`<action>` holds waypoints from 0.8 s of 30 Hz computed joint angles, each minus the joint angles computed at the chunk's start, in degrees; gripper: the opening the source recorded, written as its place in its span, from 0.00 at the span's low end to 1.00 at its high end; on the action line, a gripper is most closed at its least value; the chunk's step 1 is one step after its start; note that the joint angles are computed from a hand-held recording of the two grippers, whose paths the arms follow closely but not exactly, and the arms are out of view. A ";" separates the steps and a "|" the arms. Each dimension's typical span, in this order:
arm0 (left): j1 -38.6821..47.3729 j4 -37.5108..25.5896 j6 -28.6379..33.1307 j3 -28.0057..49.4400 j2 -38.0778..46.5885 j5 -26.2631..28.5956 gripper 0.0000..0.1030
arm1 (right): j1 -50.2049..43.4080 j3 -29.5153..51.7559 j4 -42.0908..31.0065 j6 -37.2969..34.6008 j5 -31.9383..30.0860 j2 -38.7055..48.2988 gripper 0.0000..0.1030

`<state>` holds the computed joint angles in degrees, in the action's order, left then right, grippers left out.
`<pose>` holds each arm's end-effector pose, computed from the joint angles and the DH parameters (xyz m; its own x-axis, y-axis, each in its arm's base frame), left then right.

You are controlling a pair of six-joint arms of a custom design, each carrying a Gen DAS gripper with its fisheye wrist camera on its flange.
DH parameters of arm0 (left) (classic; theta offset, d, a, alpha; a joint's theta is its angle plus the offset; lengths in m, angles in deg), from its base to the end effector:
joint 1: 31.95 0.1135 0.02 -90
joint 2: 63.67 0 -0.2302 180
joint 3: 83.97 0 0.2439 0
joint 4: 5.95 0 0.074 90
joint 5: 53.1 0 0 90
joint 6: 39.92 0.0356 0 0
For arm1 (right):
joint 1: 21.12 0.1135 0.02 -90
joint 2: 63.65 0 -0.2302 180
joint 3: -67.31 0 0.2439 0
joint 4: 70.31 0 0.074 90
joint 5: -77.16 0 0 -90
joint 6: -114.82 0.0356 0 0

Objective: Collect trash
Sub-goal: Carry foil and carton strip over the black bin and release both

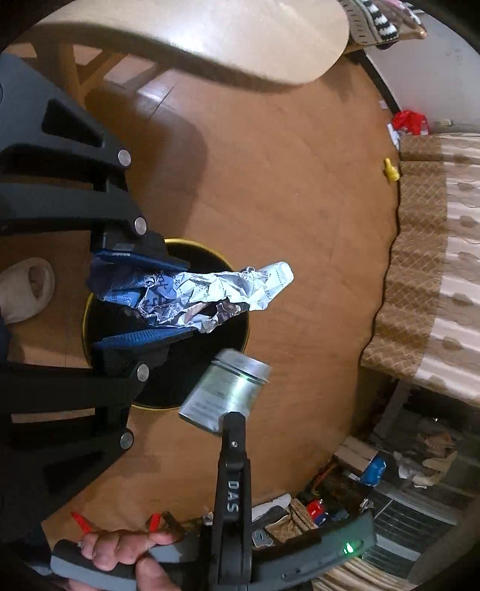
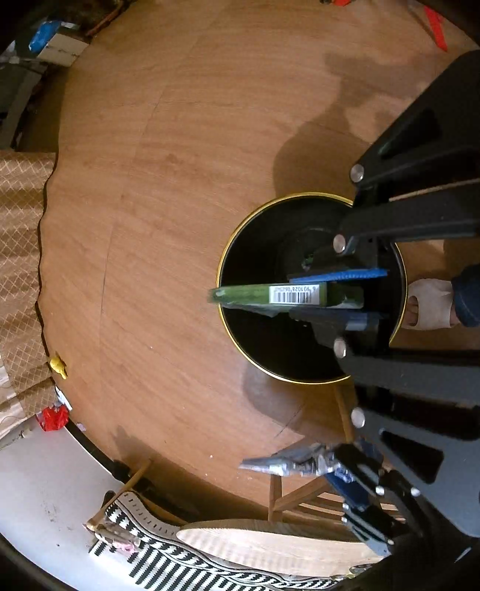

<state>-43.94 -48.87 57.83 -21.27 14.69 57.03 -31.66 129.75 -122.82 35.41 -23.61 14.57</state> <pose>0.2561 -0.0669 0.1815 -0.7772 0.2945 -0.5561 0.4797 0.8492 -0.2207 0.2451 -0.0388 0.1713 -0.8773 0.3469 -0.3317 0.2777 0.9306 0.2386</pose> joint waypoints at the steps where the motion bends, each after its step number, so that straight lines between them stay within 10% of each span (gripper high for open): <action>1: -0.20 0.26 -0.06 0.39 0.98 0.04 0.29 | -0.18 0.12 -0.07 0.01 0.00 0.23 0.31; 4: -2.06 2.56 -1.24 1.12 4.65 -0.42 0.29 | -0.38 0.45 0.98 0.90 0.99 0.64 0.55; 11: -6.70 8.70 -5.02 2.01 12.79 -1.62 0.32 | -3.40 -0.35 1.73 0.67 -0.41 0.18 0.56; 16: -9.37 11.82 -7.11 1.82 15.32 -2.27 0.69 | -5.48 -1.26 1.43 0.42 -0.89 -1.80 0.60; 24: -9.28 11.78 -7.55 0.18 12.10 -1.93 0.80 | -5.76 -1.61 1.88 0.20 -1.26 -2.92 0.61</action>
<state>-53.22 -37.09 50.28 -21.09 26.79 55.11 -37.42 128.14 -120.93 35.60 -24.87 11.65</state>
